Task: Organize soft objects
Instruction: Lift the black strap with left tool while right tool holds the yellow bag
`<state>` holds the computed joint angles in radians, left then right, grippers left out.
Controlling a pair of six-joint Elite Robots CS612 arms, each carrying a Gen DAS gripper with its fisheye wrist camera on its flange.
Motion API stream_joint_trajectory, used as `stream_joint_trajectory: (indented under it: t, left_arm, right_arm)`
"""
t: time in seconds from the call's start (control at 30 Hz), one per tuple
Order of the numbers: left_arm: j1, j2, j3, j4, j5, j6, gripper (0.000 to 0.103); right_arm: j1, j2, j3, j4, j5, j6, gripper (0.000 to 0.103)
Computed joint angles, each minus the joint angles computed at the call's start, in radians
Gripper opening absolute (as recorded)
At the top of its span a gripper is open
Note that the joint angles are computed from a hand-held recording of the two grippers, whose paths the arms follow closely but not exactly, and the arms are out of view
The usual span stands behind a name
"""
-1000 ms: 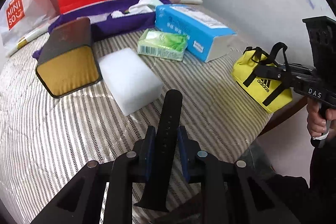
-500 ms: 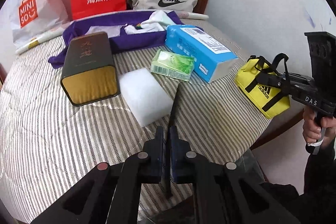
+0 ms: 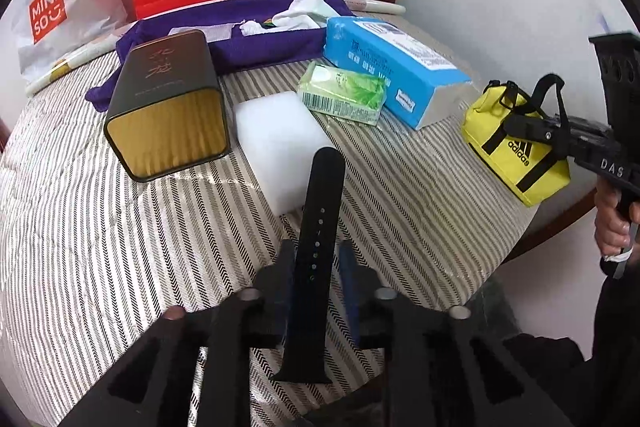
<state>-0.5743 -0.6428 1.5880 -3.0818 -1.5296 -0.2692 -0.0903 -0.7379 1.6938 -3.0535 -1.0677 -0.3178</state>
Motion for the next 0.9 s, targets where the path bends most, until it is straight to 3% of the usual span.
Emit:
stream_joint_trajectory:
  t: [0.17, 0.4, 0.43, 0.47, 0.5, 0.9]
  left_arm:
    - [-0.009, 0.008, -0.016, 0.039, 0.037, 0.013, 0.036]
    - [-0.032, 0.022, -0.030, 0.052, 0.131, 0.047, 0.036]
    - [-0.033, 0.023, -0.030, 0.049, 0.133, 0.055, 0.029]
    - [-0.030, 0.023, -0.032, 0.050, 0.113, 0.058, 0.022]
    - [-0.029, 0.022, -0.032, 0.051, 0.106, 0.057, 0.021]
    - [-0.008, -0.010, 0.001, -0.030, 0.060, -0.004, 0.020]
  right_arm:
    - [0.001, 0.003, -0.006, 0.018, 0.002, -0.001, 0.007]
    - [0.002, 0.007, -0.013, 0.034, 0.007, -0.006, 0.007]
    - [0.003, 0.008, -0.014, 0.037, 0.005, -0.006, 0.007]
    - [0.003, 0.008, -0.015, 0.038, 0.005, -0.006, 0.007]
    - [0.003, 0.009, -0.016, 0.040, 0.004, -0.007, 0.007]
    - [-0.004, -0.001, -0.009, 0.020, 0.024, -0.005, 0.007]
